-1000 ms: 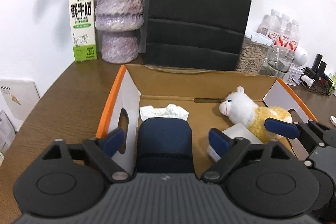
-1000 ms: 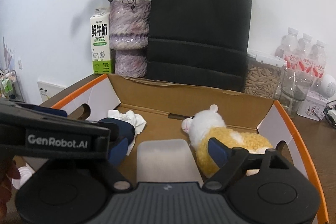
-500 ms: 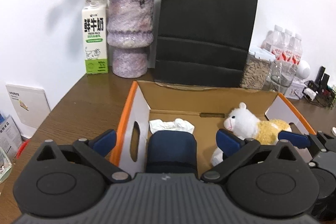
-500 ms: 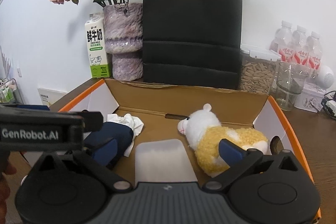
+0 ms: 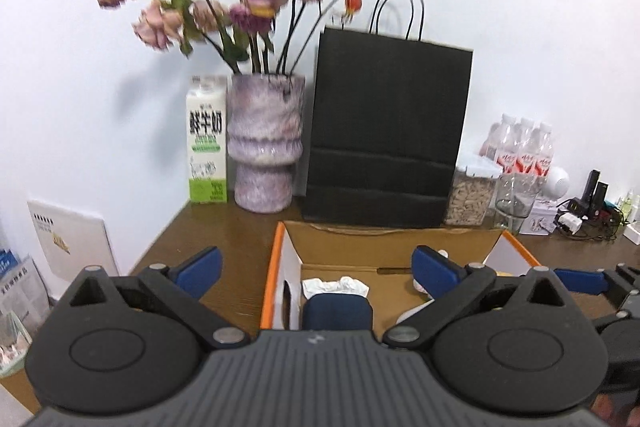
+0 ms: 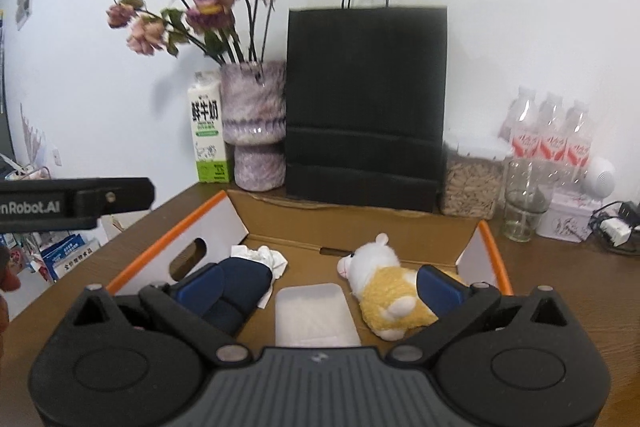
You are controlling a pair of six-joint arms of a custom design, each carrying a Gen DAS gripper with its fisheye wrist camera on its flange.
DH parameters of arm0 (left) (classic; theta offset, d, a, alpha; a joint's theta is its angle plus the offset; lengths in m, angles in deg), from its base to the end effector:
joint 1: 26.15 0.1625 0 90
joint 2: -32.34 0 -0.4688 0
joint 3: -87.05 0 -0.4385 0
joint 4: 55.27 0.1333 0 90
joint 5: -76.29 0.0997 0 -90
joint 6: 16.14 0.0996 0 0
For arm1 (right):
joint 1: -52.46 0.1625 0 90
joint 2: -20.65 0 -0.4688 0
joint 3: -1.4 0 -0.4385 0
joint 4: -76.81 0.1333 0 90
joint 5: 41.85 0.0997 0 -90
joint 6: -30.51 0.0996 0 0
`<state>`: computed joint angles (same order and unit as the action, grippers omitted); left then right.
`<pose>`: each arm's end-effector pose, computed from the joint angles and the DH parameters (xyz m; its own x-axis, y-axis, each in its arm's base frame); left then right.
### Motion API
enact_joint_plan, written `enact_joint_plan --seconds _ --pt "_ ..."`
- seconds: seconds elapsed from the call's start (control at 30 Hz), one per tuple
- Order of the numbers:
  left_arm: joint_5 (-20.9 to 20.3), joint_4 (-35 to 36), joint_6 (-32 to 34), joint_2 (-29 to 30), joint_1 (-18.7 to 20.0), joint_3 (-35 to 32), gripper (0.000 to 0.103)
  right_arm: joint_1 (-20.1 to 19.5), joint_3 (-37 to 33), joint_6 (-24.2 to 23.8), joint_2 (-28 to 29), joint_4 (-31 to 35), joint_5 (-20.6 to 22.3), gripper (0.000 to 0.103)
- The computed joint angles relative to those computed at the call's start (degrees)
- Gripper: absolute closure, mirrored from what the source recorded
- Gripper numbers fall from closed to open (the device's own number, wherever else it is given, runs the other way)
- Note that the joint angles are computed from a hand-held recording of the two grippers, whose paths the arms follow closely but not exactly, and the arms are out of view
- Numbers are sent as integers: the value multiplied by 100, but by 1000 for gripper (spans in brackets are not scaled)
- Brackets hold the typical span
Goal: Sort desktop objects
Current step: 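Lift both grippers out of the box and back over the table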
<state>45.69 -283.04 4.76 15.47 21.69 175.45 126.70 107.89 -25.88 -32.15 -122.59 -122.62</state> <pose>-0.2901 -0.6467 -0.0465 -0.7500 -0.1198 -0.6505 0.5759 0.3654 -0.7313 -0.0412 -0.6955 0.2095 -0.6732 -0.3738 0.6381 -0.7364 0.4172 -0.5326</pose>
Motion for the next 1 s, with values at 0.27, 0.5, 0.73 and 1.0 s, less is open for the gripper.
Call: enact_joint_plan --seconds 0.27,0.5,0.73,1.0 --pt "472 -1186 802 -78 -326 544 0 -251 795 -393 -702 -143 383 0" --pt "948 -1573 721 -188 -532 1071 0 -561 1366 -626 -1189 -213 564 0" --pt "1393 -1111 -55 -225 -671 1667 0 -919 1744 -810 -1471 -114 478 0" --pt "1578 60 -1381 -374 -712 2252 0 -1177 1796 -750 -1483 -83 149 0"
